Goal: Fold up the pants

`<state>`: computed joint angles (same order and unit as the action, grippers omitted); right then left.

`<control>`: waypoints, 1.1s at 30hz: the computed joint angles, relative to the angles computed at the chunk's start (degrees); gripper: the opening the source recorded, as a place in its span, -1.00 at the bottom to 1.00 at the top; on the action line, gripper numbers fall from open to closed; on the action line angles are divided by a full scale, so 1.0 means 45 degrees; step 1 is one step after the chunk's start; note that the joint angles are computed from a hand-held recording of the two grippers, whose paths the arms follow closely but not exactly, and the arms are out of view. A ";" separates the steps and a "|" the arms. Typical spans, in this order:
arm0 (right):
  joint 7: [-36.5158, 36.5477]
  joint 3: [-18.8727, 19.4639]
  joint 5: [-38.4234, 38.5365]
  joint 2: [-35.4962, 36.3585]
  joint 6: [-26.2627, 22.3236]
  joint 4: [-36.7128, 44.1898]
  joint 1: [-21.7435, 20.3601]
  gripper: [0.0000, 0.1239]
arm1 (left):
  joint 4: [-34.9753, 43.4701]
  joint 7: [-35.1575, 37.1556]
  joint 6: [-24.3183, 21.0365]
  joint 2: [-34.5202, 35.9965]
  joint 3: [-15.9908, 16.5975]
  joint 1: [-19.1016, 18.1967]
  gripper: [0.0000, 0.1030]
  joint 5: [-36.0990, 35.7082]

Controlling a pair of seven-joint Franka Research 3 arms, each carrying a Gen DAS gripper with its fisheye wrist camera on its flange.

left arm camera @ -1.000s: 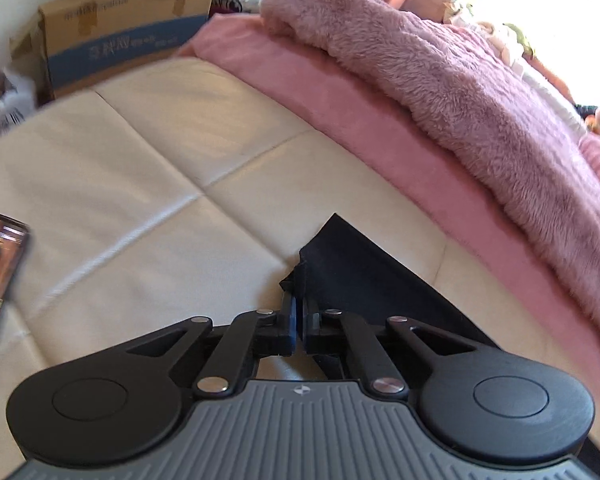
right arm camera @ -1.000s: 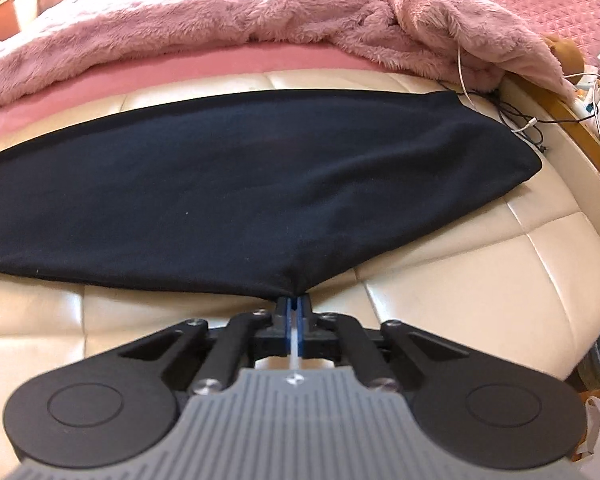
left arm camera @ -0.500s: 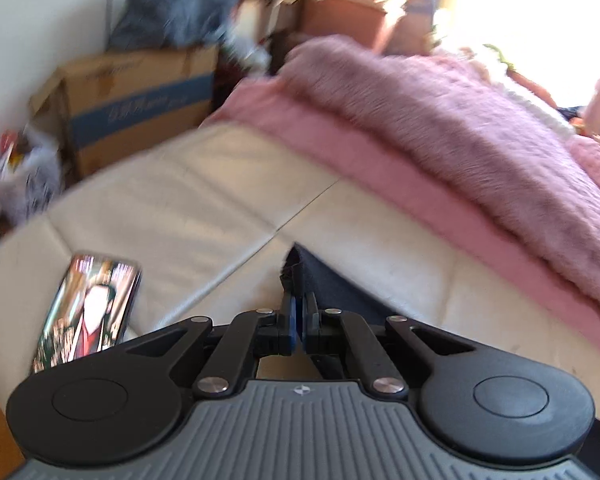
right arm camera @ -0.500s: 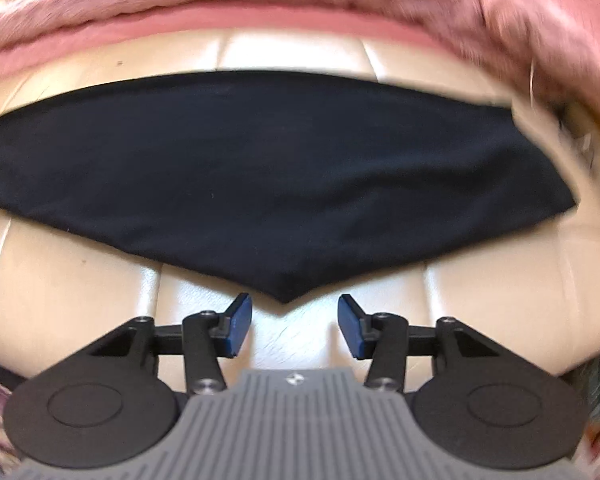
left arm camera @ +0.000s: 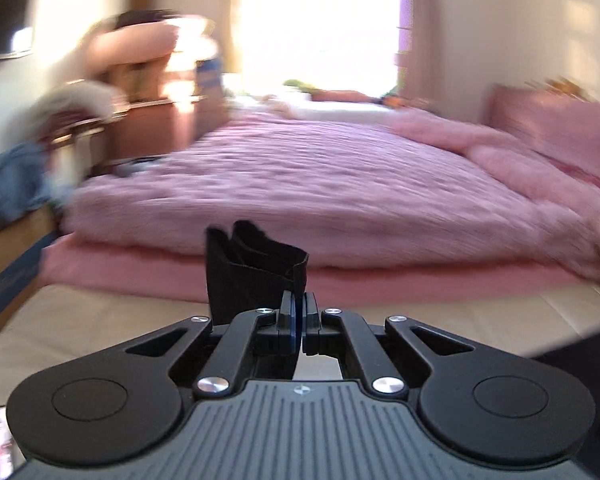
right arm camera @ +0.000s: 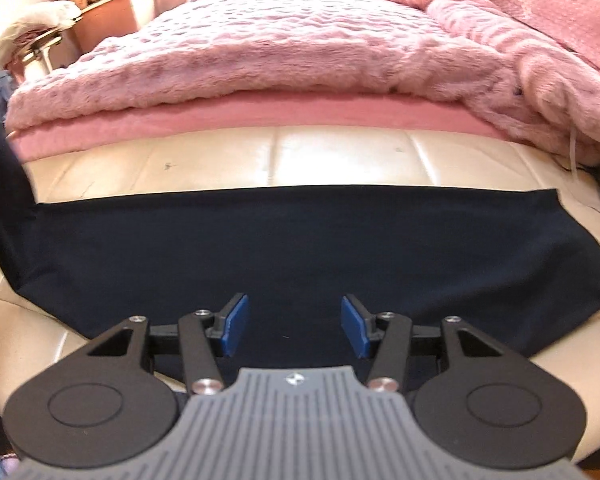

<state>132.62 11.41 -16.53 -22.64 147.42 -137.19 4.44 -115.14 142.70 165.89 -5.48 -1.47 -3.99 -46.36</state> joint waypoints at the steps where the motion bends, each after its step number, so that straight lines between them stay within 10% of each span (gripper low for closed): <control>1: -0.0093 -0.0057 0.0103 0.0140 0.0130 0.0058 0.0068 -0.22 | -0.0245 0.0361 -0.0078 -0.0119 -0.0122 -0.0205 -0.97 -0.0224; 7: -0.0358 -0.0386 0.1007 0.0409 0.0529 -0.0168 0.0399 -0.21 | -0.1927 0.1001 -0.2727 -0.0469 -0.0558 -0.0977 -0.96 0.1194; 16: -0.0581 -0.0455 0.2036 0.0418 0.0935 -0.0727 0.0629 -0.21 | 0.0041 0.0573 -0.8237 0.0829 -0.0360 0.0299 -0.51 0.0618; 21: -0.0686 -0.0366 0.2263 0.0557 0.1945 -0.0894 0.0638 -0.31 | -0.0060 0.0435 -0.7209 0.0617 -0.0672 0.0634 -0.25 0.0266; 25: -0.1250 -0.0500 0.2679 0.1251 0.2829 -0.0592 0.0918 -0.80 | 0.0173 0.1286 -0.7040 0.0996 -0.0844 0.0654 -0.23 0.1120; 33: -0.2110 -0.0746 0.3210 0.2687 0.3401 0.0411 0.1474 -0.85 | -0.0434 0.2079 -0.6463 0.1014 -0.1015 0.0639 -0.23 0.1624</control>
<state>123.12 8.06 -2.09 -10.55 162.73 -135.34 11.08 -117.09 152.06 136.81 -0.91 -6.04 -1.12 -39.05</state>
